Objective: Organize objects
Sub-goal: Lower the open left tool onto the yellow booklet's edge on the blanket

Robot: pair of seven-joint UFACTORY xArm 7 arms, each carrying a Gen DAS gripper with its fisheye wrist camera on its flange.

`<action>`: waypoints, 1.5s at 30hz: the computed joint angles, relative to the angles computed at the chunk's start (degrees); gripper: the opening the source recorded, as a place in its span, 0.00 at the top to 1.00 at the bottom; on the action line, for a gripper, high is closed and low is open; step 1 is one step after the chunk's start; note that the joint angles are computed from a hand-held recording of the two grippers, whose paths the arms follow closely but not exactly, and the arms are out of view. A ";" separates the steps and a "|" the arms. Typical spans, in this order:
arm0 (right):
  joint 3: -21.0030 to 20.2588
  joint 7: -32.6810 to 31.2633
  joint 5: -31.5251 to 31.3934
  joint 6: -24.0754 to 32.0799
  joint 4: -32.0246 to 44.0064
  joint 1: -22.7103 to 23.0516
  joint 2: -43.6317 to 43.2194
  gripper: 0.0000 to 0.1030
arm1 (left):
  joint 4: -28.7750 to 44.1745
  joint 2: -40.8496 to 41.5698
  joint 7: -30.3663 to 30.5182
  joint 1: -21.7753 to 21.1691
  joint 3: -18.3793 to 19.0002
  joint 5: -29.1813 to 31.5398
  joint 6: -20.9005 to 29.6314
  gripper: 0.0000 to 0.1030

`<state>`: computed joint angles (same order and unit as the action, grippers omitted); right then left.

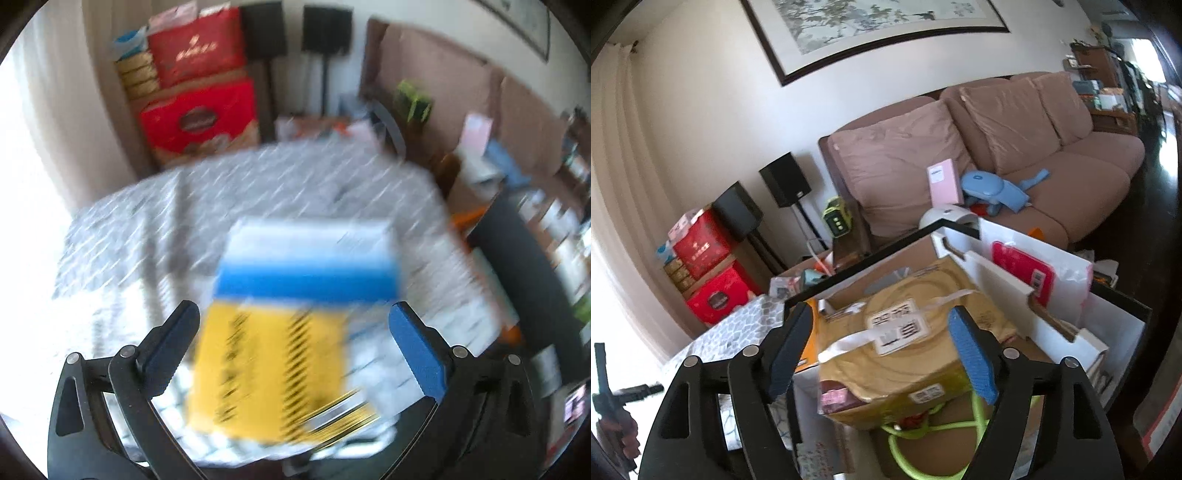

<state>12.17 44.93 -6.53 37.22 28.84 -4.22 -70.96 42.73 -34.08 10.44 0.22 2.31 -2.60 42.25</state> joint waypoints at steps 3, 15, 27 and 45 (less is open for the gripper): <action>1.28 -0.44 -1.04 0.29 0.96 -0.32 0.88 0.22 | -3.84 -0.84 2.45 1.59 1.66 1.64 1.69 0.01; 1.12 0.58 -1.44 1.07 0.65 -0.33 0.99 0.22 | -8.76 -0.76 6.11 1.83 1.77 -1.10 -1.70 0.00; 5.79 -0.11 -2.24 -1.06 6.99 2.86 6.81 0.20 | -7.58 0.63 5.36 1.39 3.12 -3.86 -0.97 0.00; 7.28 -5.30 5.43 -14.32 16.33 25.68 41.24 0.48 | -5.26 -2.80 15.53 -0.07 9.29 -10.38 9.77 0.30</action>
<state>19.45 39.63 -1.09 22.90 45.17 21.46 -29.72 37.47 -36.88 25.96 0.15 11.61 -12.98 52.01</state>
